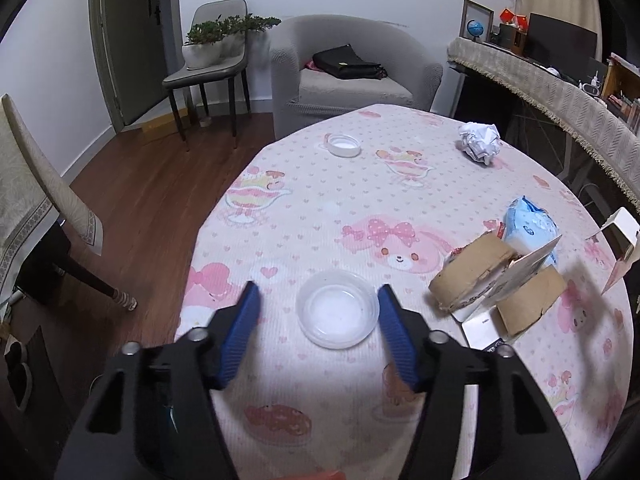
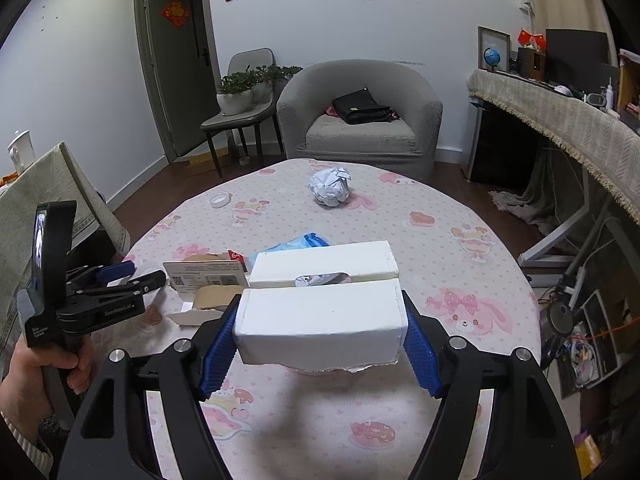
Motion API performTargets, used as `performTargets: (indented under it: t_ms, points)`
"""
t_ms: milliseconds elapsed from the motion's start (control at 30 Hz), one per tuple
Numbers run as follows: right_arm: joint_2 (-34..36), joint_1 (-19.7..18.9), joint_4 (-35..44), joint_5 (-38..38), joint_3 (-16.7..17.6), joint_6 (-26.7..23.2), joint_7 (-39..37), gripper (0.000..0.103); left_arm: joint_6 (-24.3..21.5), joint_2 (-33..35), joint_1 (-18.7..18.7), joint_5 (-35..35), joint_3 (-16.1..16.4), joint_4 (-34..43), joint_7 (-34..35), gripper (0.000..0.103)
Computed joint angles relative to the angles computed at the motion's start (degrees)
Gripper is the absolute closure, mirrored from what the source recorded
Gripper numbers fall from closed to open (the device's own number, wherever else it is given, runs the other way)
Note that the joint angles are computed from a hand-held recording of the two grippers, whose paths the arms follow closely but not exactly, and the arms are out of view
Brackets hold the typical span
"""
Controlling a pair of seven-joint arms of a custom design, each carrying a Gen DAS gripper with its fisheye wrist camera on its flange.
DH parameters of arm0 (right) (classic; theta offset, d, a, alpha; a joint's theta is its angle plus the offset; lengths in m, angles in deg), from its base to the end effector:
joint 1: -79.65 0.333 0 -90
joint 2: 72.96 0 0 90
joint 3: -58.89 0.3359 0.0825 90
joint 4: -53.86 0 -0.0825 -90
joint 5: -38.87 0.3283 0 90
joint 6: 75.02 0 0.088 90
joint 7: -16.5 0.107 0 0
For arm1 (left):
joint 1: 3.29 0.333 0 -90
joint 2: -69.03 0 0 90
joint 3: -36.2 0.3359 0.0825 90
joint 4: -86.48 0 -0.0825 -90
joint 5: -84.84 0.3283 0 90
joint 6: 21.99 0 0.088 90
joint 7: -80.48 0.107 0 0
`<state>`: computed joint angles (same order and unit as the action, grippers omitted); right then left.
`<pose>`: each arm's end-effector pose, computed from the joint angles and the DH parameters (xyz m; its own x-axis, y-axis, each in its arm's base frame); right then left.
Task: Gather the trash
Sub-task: 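Grasp the clear plastic lid with the left tool, then carry the lid over the bin with the left tool while the right tool carries the box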
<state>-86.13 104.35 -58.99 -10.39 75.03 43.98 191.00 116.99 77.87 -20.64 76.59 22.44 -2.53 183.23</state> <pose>0.3664 0.2877 0.6483 -0.4041 -0.9129 -0.0573 -0.5350 0.2867 -0.7947 0.5247 -0.3010 0.6689 -0.6345 -0.7724 0.0307 -0.5849 0.4538 -0.6723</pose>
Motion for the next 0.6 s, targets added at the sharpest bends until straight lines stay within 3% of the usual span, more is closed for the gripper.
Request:
performTargets:
  t_ms: [100, 600]
  points:
    - [0.9, 0.2, 0.8, 0.1, -0.1, 0.4, -0.7, 0.028, -0.8, -0.2, 0.4, -1.7, -0.2, 0.2, 1.3, 0.059]
    - [5.9, 1.7, 6.0, -0.7, -1.1, 4.1, -2.2, 0.028, -1.2, -2.2, 2.2, -5.4, 0.4, -0.2, 3.5, 0.061]
